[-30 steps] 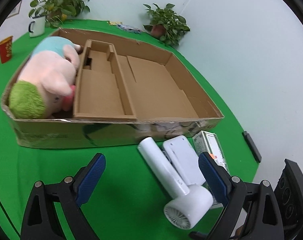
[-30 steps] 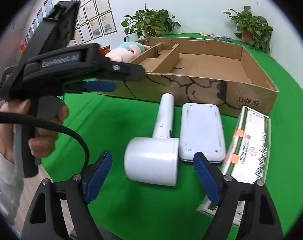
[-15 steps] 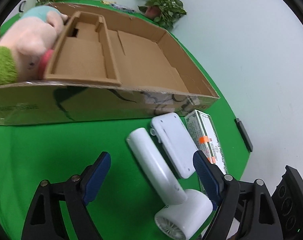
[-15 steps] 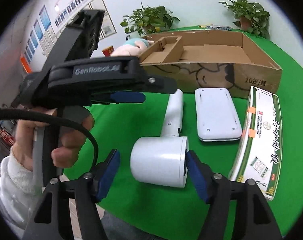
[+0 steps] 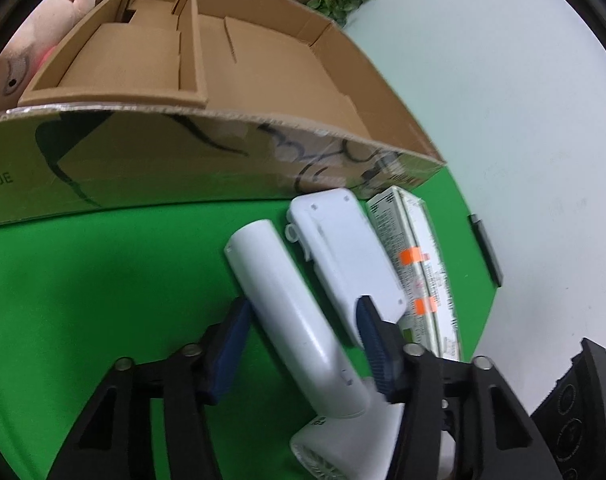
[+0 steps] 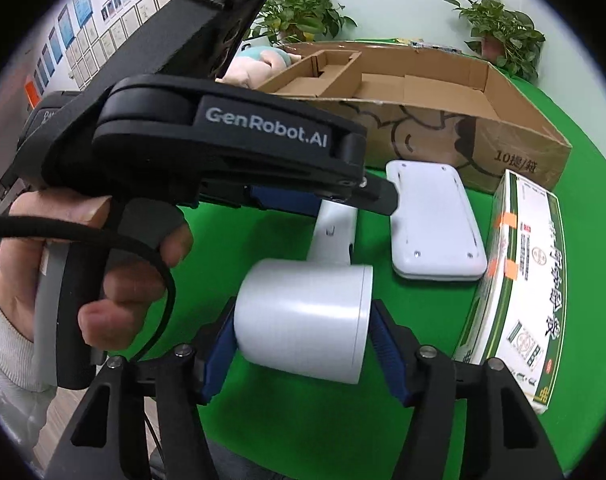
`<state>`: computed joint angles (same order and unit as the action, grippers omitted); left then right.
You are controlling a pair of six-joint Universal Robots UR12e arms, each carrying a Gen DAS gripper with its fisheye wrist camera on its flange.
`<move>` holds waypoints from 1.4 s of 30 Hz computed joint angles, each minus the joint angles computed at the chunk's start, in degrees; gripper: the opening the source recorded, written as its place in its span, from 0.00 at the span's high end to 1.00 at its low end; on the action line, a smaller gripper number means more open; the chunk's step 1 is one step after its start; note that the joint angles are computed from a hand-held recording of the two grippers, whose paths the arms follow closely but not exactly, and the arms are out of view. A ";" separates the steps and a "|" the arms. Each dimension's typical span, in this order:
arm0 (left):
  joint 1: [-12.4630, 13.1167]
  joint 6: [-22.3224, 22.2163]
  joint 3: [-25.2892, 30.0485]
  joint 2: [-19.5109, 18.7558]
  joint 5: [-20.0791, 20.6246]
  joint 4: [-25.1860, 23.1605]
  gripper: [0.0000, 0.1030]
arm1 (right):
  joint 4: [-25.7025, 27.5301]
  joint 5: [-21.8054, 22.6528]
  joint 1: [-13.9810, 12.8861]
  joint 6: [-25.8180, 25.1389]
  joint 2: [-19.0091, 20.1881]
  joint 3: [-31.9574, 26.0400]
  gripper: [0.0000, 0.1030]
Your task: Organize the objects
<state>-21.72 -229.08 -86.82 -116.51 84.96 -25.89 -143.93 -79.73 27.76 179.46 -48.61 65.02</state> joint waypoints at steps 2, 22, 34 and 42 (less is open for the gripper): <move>0.05 -0.05 0.04 0.06 0.27 -0.67 0.62 | 0.00 -0.70 0.14 0.17 -0.04 0.03 0.40; -1.69 4.40 0.15 1.31 6.81 2.03 0.68 | 1.41 -2.76 0.20 -0.66 0.64 -1.83 0.41; -2.60 9.11 2.86 1.89 11.14 3.89 0.73 | -3.54 -4.91 0.13 -1.09 0.61 -2.50 0.42; -1.83 12.17 5.47 1.33 7.72 3.06 1.00 | -4.53 -6.23 -0.59 -0.33 2.39 -6.34 0.47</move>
<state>-23.55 -216.91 -81.35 -115.18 92.68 -22.83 -148.45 -85.96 27.17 179.14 -46.22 58.68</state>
